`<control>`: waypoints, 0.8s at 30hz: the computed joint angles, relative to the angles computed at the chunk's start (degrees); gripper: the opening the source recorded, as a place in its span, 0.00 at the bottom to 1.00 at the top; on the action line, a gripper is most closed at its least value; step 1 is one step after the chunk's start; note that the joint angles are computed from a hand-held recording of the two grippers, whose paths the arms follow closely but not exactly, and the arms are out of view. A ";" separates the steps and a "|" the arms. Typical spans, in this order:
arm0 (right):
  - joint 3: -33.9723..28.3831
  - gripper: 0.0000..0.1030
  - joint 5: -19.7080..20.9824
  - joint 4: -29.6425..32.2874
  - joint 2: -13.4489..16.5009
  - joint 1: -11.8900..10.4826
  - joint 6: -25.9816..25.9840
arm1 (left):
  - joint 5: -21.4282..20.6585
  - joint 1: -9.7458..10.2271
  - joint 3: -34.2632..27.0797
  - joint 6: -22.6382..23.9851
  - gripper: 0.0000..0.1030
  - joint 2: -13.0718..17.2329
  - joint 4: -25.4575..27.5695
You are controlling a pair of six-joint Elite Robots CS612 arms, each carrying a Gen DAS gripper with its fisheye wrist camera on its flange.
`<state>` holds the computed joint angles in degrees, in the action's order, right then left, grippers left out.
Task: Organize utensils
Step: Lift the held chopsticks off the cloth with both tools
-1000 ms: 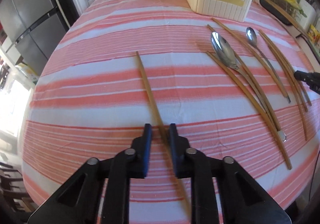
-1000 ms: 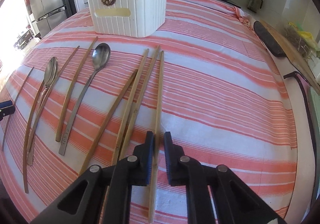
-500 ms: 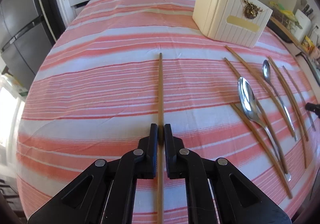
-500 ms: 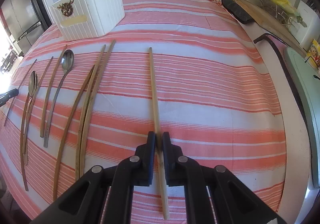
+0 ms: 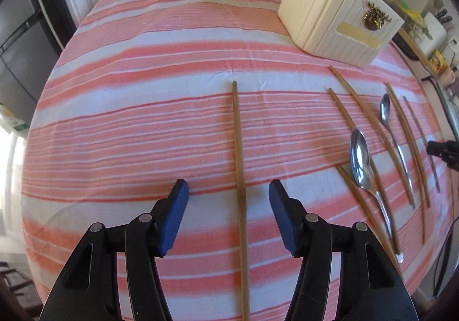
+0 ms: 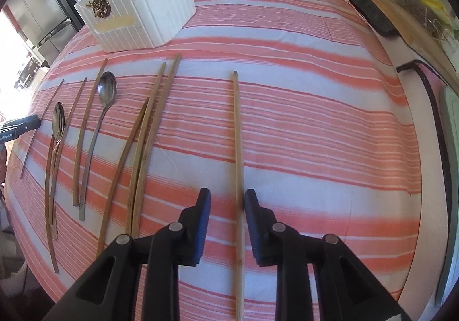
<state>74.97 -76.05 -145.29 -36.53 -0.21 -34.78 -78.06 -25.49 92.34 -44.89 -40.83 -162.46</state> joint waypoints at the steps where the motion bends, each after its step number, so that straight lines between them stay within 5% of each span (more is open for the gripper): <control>1: -0.81 0.24 -0.33 0.93 0.31 0.31 -0.64 | -0.30 0.23 -0.75 0.48 0.58 0.26 0.69; 12: -13.56 0.24 -3.98 6.86 6.59 2.99 1.14 | -2.49 2.22 -7.55 4.81 0.42 2.51 8.33; 14: -15.60 0.24 -3.53 8.09 7.57 3.13 2.33 | -2.28 2.47 -8.09 4.36 0.33 2.66 8.94; 16: -17.24 0.16 -2.99 8.54 8.42 3.32 3.19 | -1.43 2.67 -8.81 3.64 0.05 3.01 9.36; 17: -17.69 0.06 -3.43 7.95 8.78 3.46 3.25 | -1.68 2.83 -8.87 3.25 0.05 3.15 8.75; 18: -17.99 0.06 -3.16 7.52 8.98 3.40 3.24 | -1.87 2.93 -8.82 2.64 0.03 3.21 7.93; 24: -12.37 0.06 5.97 0.04 6.04 1.41 6.82 | 1.21 1.88 -4.45 -0.65 0.03 0.68 -0.36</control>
<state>62.61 -70.08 -145.25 -30.49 1.20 -27.96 -76.85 -23.61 87.89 -45.54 -40.14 -162.82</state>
